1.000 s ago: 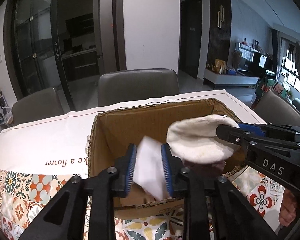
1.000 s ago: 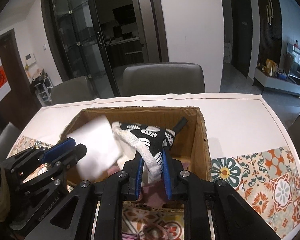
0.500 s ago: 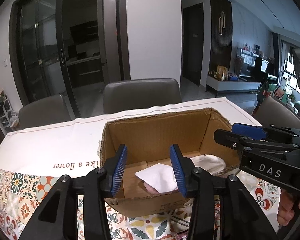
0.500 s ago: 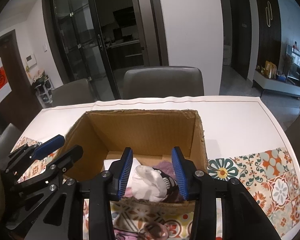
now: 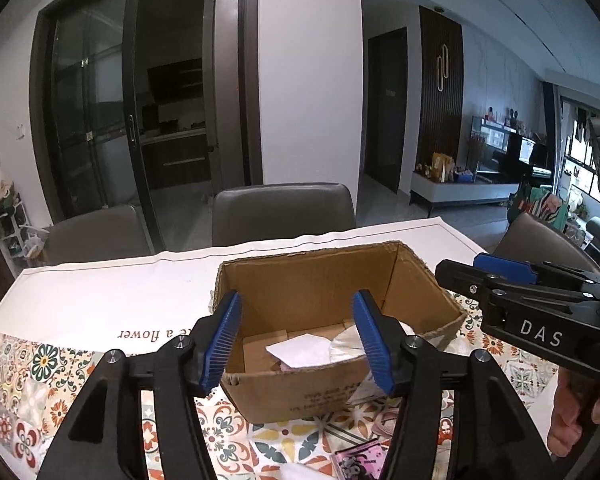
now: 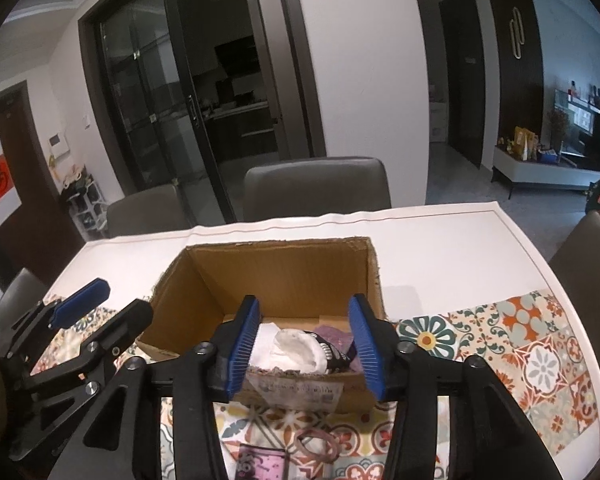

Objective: Organize soft objects
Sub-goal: 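Withdraw both tools from the box back toward the remaining items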

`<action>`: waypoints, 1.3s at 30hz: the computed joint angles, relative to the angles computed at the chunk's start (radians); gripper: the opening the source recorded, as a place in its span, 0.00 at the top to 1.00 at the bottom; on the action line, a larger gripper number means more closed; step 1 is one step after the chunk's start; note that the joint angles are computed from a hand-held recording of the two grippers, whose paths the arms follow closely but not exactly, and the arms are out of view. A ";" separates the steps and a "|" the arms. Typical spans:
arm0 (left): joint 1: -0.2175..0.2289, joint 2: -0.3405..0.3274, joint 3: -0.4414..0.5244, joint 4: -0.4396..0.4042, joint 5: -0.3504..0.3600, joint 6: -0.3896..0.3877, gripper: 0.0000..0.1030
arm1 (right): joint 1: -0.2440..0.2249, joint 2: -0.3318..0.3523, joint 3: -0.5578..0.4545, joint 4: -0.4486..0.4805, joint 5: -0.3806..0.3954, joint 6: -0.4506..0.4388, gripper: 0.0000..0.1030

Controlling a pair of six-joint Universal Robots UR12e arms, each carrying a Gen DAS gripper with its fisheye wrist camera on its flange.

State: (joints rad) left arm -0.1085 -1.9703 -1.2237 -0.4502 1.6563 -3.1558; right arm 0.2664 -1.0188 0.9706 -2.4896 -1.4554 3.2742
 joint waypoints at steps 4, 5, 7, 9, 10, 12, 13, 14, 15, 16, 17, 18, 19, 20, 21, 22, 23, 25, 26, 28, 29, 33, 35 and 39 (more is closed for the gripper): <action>-0.006 0.016 -0.019 0.013 0.006 0.002 0.43 | -0.001 -0.026 0.035 -0.024 -0.002 0.009 0.52; -0.007 0.020 -0.023 0.016 0.008 0.002 0.42 | -0.001 -0.031 0.044 -0.029 -0.002 0.011 0.52; -0.011 0.026 -0.029 0.020 0.015 0.001 0.40 | -0.002 -0.043 0.058 -0.038 -0.003 0.016 0.52; -0.017 0.037 -0.045 0.027 0.021 0.000 0.40 | -0.002 -0.054 0.074 -0.048 -0.004 0.019 0.52; -0.019 0.040 -0.050 0.030 0.023 0.001 0.40 | -0.002 -0.059 0.081 -0.052 -0.006 0.021 0.52; -0.023 0.046 -0.061 0.031 0.031 0.003 0.38 | -0.002 -0.071 0.097 -0.060 -0.011 0.021 0.52; -0.025 0.050 -0.066 0.030 0.032 0.002 0.38 | -0.001 -0.077 0.107 -0.064 -0.013 0.021 0.52; -0.027 0.055 -0.073 0.030 0.032 0.000 0.38 | -0.002 -0.082 0.115 -0.066 -0.014 0.024 0.52; -0.029 0.058 -0.080 0.030 0.032 0.000 0.38 | -0.003 -0.088 0.124 -0.068 -0.015 0.026 0.52; -0.030 0.062 -0.086 0.031 0.033 0.001 0.38 | -0.004 -0.094 0.133 -0.070 -0.017 0.029 0.52; -0.032 0.065 -0.093 0.030 0.034 0.002 0.37 | -0.005 -0.100 0.145 -0.072 -0.018 0.032 0.52; -0.034 0.067 -0.098 0.030 0.034 0.003 0.37 | -0.006 -0.106 0.154 -0.073 -0.018 0.035 0.52; -0.036 0.070 -0.103 0.027 0.033 0.004 0.37 | -0.007 -0.111 0.163 -0.072 -0.019 0.038 0.52; -0.037 0.073 -0.108 0.024 0.031 0.004 0.37 | -0.008 -0.115 0.171 -0.070 -0.019 0.040 0.52; -0.038 0.076 -0.113 0.023 0.029 0.004 0.37 | -0.009 -0.119 0.179 -0.067 -0.019 0.043 0.52; -0.039 0.079 -0.118 0.021 0.028 0.006 0.37 | -0.011 -0.124 0.188 -0.065 -0.017 0.047 0.52; -0.041 0.082 -0.123 0.020 0.030 0.010 0.36 | -0.013 -0.129 0.196 -0.061 -0.017 0.050 0.52; -0.043 0.087 -0.134 0.018 0.030 0.020 0.36 | -0.015 -0.137 0.212 -0.054 -0.015 0.057 0.52; -0.044 0.089 -0.138 0.017 0.030 0.023 0.36 | -0.017 -0.142 0.221 -0.051 -0.014 0.058 0.52; -0.046 0.091 -0.145 0.014 0.034 0.027 0.35 | -0.018 -0.148 0.232 -0.042 -0.017 0.057 0.52; -0.047 0.094 -0.150 0.013 0.033 0.028 0.35 | -0.019 -0.151 0.239 -0.038 -0.018 0.058 0.52; -0.051 0.102 -0.166 0.002 0.032 0.027 0.34 | -0.021 -0.165 0.266 -0.027 -0.021 0.071 0.52; -0.054 0.108 -0.179 -0.002 0.033 0.022 0.34 | -0.023 -0.171 0.277 -0.018 -0.019 0.077 0.52; -0.058 0.114 -0.194 -0.025 0.024 0.014 0.34 | -0.024 -0.180 0.296 0.006 -0.013 0.080 0.52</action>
